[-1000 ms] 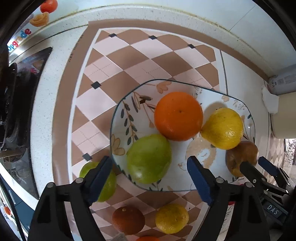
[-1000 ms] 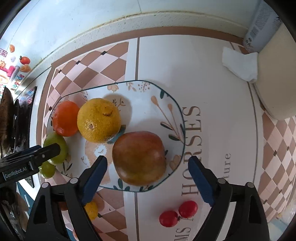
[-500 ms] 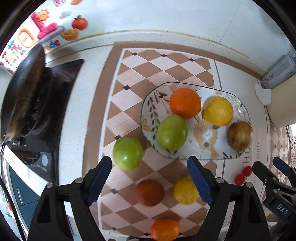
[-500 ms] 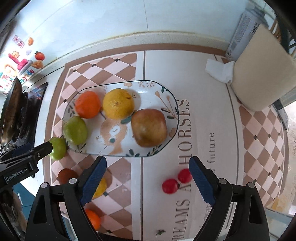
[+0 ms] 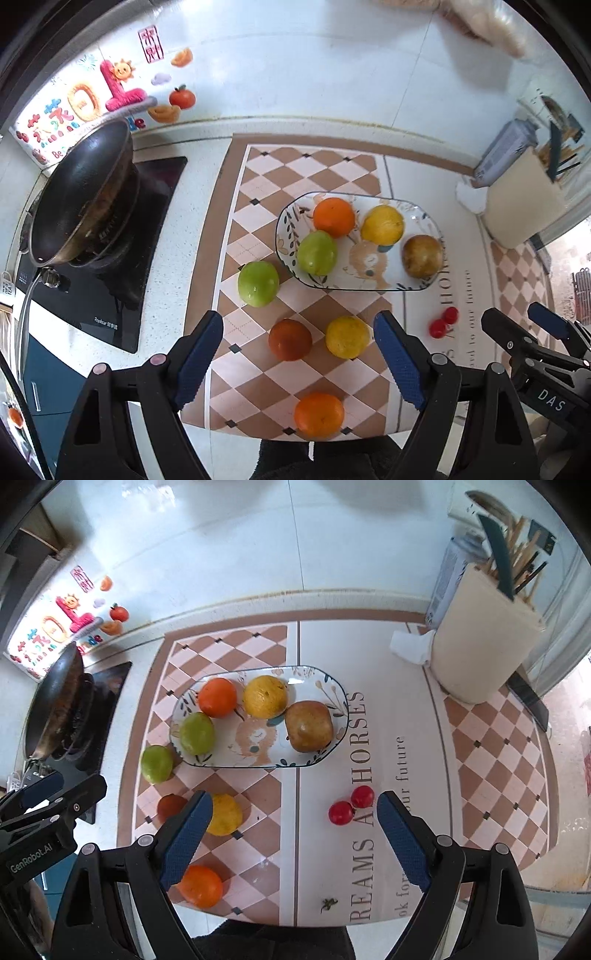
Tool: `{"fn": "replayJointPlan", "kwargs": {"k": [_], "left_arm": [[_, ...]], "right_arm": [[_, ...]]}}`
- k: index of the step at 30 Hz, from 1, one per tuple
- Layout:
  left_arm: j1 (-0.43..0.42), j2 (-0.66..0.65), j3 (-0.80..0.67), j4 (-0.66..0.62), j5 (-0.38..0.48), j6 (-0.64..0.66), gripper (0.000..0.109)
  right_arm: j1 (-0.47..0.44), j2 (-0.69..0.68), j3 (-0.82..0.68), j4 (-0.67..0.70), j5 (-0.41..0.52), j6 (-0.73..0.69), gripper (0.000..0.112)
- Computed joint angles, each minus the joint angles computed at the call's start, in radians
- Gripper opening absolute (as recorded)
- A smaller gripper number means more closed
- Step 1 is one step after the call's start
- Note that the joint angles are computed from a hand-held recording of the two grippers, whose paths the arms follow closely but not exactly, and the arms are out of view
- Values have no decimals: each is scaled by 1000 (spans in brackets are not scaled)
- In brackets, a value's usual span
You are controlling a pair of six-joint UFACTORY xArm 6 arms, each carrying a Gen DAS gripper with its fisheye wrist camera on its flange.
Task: Organize fruits
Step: 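Move both open tools back toward the remaining fruits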
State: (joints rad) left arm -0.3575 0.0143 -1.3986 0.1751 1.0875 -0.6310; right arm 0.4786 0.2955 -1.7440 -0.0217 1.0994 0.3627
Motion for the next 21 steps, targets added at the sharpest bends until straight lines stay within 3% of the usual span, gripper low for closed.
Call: {"fn": "replayJointPlan", "kwargs": {"k": [11,21], "left_arm": [[-40,-112,43,34,-10,-27,83],[-57,-133,42,58,-17,-42,83]], "right_arm": [[30,-142,75,-29,-21,35,93],[30,-174,97,-12,-37,41,93]]}}
